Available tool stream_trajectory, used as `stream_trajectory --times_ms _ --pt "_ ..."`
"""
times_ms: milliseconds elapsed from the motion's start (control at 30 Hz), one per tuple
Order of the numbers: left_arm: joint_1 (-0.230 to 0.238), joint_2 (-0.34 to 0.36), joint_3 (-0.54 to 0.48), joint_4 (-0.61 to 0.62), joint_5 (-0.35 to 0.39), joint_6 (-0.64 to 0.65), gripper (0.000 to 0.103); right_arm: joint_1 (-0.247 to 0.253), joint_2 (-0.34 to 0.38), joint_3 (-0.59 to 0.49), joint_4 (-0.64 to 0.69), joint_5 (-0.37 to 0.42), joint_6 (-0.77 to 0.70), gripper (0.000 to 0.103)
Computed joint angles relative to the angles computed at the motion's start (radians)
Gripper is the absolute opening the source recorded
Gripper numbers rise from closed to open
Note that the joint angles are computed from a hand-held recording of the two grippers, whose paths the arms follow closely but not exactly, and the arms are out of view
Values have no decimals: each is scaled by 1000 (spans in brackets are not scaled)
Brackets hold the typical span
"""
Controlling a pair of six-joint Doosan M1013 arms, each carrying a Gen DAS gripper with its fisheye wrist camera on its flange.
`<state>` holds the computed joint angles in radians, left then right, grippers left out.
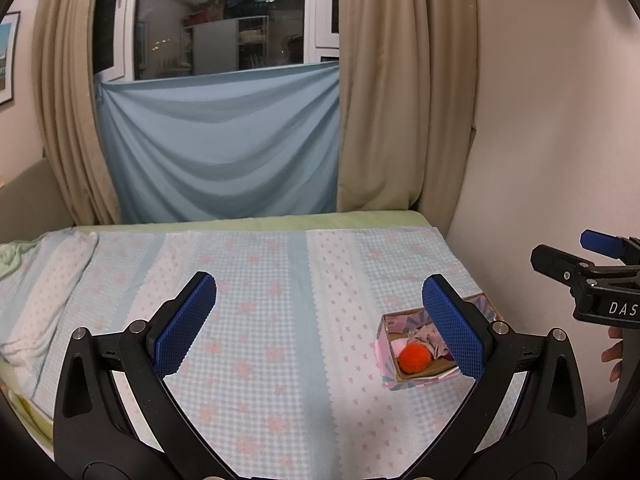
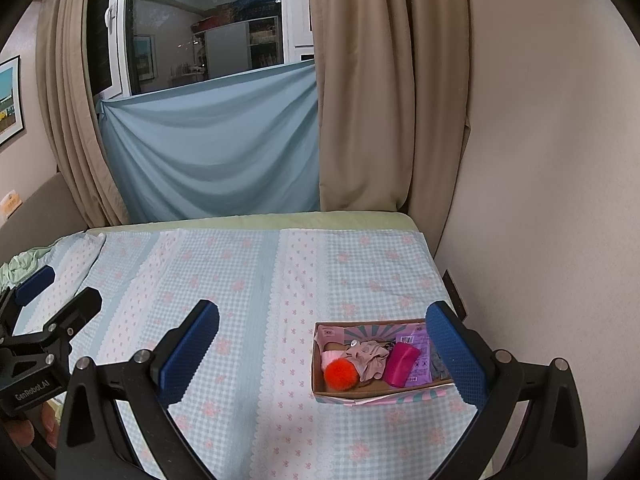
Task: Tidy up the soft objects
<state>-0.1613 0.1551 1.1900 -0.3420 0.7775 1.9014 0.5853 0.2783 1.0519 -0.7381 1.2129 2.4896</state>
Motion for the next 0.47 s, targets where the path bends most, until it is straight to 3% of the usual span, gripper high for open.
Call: stream_trajectory --times_ms 233,333,467 --pt "-6 9 2 15 -47 -3 103 -14 18 -18 22 -2 -29 103" --pt "-15 30 -20 78 -30 -53 103 -23 31 -31 39 0 -43 103" --pt "-11 63 -44 63 5 -46 103 -38 56 -54 75 12 -66 103"
